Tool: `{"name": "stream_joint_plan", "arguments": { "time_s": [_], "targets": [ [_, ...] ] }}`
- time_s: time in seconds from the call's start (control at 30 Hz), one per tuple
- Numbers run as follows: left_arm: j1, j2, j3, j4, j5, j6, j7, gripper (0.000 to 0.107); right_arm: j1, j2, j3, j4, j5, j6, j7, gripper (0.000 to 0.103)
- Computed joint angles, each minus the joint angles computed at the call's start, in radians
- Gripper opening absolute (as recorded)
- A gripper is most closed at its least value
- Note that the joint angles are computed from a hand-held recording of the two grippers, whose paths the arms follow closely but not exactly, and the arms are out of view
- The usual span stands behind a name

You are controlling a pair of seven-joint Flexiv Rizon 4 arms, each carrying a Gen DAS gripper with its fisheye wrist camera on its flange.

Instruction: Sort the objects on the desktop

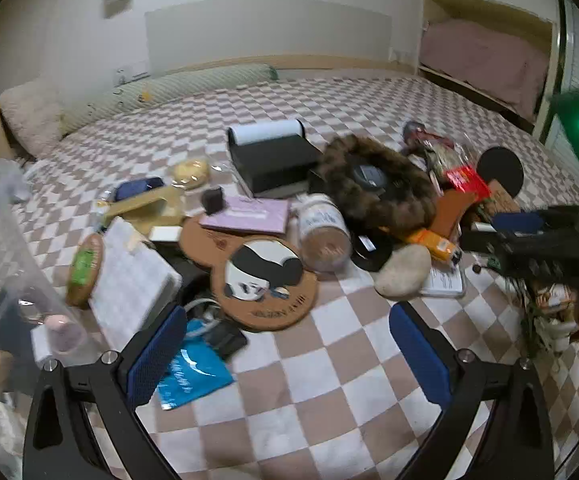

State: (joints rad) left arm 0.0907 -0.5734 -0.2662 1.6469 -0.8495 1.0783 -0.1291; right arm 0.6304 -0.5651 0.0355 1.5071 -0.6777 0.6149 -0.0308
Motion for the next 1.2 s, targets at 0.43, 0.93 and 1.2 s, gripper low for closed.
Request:
{"name": "stream_joint_plan", "arguments": {
  "time_s": [0.43,0.93,1.2],
  "targets": [
    [-0.024,-0.039,0.004,0.003,0.082,-0.055,0.037,0.101,-0.067,-0.053,-0.007,-0.002,0.058,0.097,-0.021,0.058],
    [-0.015,-0.058,0.028,-0.076,0.089,-0.105,-0.103,0.101,-0.064,-0.151,-0.024,-0.100,0.135,0.096,-0.126,0.035],
    [-0.023,-0.121,0.089,-0.195,0.211,-0.118,-0.307,0.101,-0.037,-0.160,-0.016,-0.086,0.123,0.198,-0.187,0.035]
  ]
}}
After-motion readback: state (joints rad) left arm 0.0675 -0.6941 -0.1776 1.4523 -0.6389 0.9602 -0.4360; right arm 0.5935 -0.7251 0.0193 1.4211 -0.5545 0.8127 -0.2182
